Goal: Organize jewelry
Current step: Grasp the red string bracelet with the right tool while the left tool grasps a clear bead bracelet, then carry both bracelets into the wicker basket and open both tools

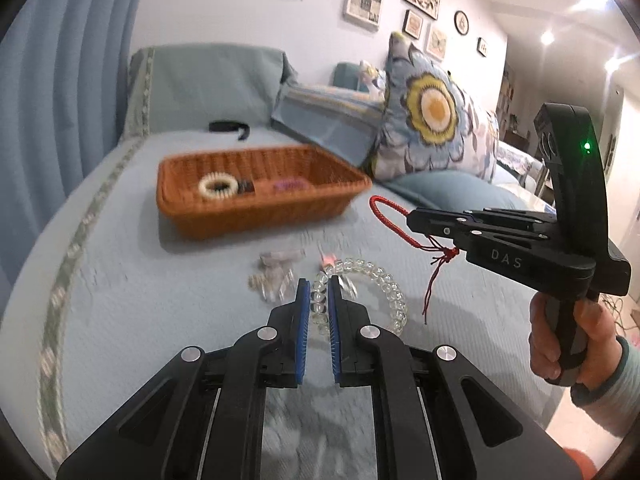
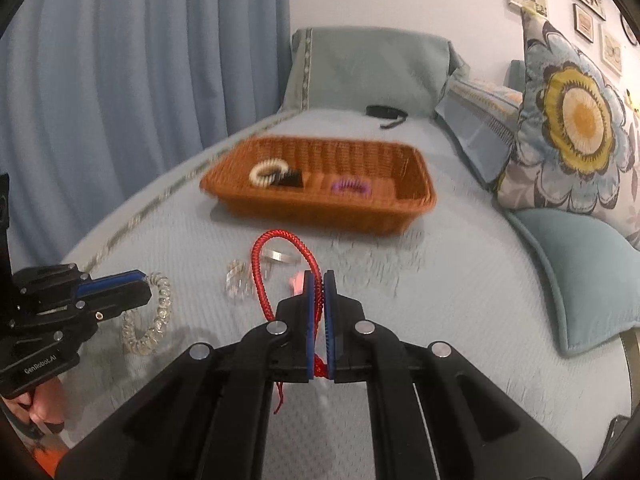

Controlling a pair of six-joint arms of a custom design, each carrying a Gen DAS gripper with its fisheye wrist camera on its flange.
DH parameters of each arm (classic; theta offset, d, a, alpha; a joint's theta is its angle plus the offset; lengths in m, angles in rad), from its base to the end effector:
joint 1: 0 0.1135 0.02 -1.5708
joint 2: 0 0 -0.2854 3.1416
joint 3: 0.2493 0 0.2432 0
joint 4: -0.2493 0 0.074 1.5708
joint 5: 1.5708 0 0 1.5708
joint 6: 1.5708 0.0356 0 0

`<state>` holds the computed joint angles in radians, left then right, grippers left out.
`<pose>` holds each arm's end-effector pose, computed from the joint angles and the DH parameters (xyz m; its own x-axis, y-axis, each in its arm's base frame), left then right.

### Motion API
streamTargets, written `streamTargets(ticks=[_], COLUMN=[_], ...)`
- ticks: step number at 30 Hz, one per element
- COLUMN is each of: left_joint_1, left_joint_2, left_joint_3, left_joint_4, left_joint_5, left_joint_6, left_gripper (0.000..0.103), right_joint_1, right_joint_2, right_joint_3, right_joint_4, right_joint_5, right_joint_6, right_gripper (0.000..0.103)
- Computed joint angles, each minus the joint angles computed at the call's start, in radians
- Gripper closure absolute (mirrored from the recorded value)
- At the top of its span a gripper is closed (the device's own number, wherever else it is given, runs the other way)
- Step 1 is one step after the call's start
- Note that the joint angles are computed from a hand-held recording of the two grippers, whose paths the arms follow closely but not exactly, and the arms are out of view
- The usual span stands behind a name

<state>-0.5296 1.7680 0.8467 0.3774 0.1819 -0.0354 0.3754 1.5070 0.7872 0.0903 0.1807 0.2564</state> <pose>0.3070 -0.1872 0.1856 -0.4686 0.2340 -0.8518 0.6143 0.7793 -0.1238 0.2877 0.1065 0.2239 -0.5870 0.0368 -0.8087 -0.0792 0.9916 0.1026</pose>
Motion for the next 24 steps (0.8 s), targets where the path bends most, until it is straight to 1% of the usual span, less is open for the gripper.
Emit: streamTargets(ticks=[6, 8, 11, 14, 18, 21, 24], left_joint_1=[0.024, 0.038, 0.053, 0.059, 0.069, 0.064, 0.054], left_joint_2=[0.059, 0.100, 0.160, 0.237, 0.355, 0.458, 0.543], left_joint_3=[0.197, 0.295, 0.424, 0.564, 0.751, 0.909, 1.031], left_joint_4=[-0.064, -0.103, -0.164, -0.230, -0.307, -0.388, -0.456], left_joint_5=[-0.005, 0.006, 0.022, 0.001, -0.013, -0.027, -0.050], left_joint_6=[0.015, 0.000, -0.011, -0.003, -0.017, -0.020, -0.008], left_gripper=[0.096, 0.096, 0.096, 0.096, 0.096, 0.096, 0.096], right_joint_1=[-0.103, -0.142, -0.175, -0.209, -0.230, -0.237, -0.233], right_joint_2=[0.083, 0.128, 0.195, 0.276, 0.389, 0.484, 0.560], right_joint_3=[0.153, 0.233, 0.338, 0.447, 0.586, 0.697, 0.775], right_joint_4=[0.005, -0.007, -0.031, -0.052, -0.093, -0.145, -0.193], right_joint_5=[-0.070, -0.108, -0.129, -0.163, -0.176, -0.176, -0.164], right_joint_6=[0.026, 0.026, 0.027, 0.042, 0.042, 0.031, 0.026], right_gripper=[0.100, 0.100, 0.100, 0.100, 0.100, 0.100, 0.100])
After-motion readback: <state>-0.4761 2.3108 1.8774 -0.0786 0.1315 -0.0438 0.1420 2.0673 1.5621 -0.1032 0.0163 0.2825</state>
